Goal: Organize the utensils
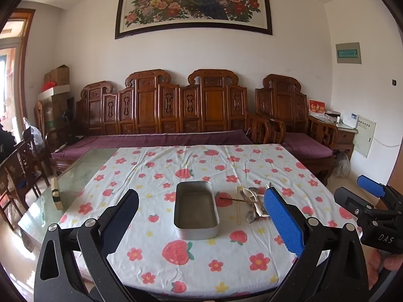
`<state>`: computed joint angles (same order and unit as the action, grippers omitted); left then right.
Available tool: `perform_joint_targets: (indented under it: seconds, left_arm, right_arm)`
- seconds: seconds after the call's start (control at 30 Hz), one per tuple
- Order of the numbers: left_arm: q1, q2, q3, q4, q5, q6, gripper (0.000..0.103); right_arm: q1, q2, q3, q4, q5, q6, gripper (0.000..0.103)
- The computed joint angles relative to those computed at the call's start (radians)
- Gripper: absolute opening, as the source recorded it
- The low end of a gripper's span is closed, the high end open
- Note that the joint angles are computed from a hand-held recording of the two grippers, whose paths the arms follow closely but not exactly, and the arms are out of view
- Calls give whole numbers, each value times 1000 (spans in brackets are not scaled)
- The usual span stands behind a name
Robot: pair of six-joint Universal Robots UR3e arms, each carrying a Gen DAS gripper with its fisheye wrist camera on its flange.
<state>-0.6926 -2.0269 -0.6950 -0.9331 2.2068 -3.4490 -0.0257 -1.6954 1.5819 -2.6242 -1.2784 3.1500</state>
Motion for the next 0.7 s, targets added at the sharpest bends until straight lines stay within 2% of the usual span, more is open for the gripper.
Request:
perform_joint_targets:
  seconds: [0.7]
  left_arm:
    - [0, 0, -3, 5, 2, 2, 97]
  right_arm:
    - [1, 0, -3, 3, 0, -1, 100]
